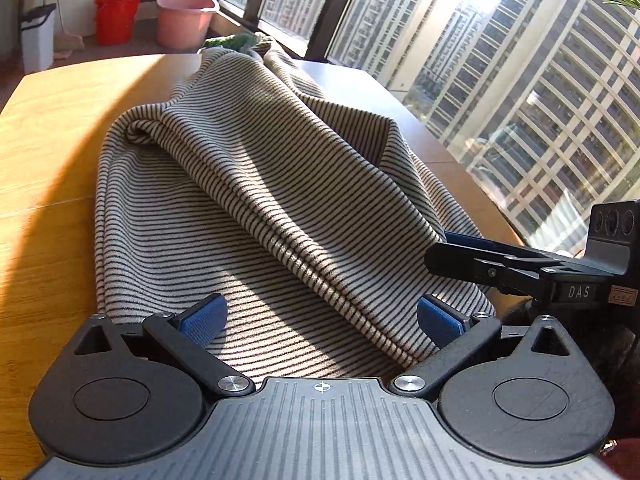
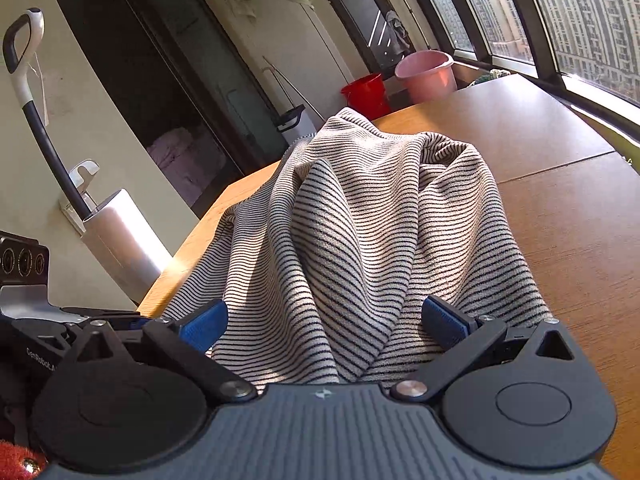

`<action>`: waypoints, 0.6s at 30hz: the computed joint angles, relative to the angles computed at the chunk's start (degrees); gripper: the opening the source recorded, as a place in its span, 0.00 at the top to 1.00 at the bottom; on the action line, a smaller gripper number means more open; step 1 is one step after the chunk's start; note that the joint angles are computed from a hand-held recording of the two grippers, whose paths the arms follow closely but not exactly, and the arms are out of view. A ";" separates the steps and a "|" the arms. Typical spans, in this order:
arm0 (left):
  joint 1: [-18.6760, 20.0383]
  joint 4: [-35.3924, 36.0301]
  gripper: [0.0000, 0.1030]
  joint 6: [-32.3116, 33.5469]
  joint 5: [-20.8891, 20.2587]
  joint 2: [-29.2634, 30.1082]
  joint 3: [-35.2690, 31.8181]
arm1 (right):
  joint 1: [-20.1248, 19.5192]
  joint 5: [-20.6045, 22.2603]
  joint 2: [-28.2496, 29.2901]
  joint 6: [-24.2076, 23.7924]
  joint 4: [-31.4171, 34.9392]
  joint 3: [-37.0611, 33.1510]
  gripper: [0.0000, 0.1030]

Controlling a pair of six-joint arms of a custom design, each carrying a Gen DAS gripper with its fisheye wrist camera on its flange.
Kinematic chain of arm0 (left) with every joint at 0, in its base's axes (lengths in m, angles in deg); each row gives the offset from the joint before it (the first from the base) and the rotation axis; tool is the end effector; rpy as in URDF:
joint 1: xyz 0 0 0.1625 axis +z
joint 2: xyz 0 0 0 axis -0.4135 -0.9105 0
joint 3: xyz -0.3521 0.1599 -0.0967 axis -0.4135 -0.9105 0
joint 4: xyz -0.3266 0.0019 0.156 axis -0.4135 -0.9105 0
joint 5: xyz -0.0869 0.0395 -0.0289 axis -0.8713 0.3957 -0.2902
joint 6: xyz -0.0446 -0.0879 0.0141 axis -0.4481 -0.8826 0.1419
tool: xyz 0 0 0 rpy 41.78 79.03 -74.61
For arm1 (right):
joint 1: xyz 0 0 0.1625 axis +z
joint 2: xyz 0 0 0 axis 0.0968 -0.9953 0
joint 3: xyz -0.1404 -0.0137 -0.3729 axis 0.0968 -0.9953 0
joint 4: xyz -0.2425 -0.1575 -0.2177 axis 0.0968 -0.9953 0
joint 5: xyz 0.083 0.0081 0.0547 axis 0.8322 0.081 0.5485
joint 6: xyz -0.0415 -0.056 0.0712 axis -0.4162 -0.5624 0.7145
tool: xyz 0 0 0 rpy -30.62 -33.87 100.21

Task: Fold clothes
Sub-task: 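Move both tools onto the crumpled sweater and close the right gripper on fabric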

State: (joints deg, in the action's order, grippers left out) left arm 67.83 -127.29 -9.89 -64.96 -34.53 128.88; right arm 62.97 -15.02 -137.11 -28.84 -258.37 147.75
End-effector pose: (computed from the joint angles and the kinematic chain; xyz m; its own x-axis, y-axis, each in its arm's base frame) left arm -0.3248 -0.5664 -0.0592 -0.8782 0.2500 -0.4078 0.4286 0.7897 -0.4388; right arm -0.0326 -0.5232 0.2480 -0.8995 -0.3775 0.2198 -0.4324 0.6983 -0.5704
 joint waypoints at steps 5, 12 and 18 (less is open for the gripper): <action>-3.37 -4.71 0.13 10.35 11.35 4.05 -2.82 | 1.92 -3.23 -0.36 -1.33 4.85 -2.58 0.00; -4.80 -3.88 0.14 8.92 13.54 2.61 -0.71 | 1.81 1.68 0.94 2.67 -5.04 -4.14 0.00; -2.88 -0.33 0.16 5.96 10.00 4.26 -5.09 | 3.48 0.93 4.17 0.15 -9.53 -7.44 0.26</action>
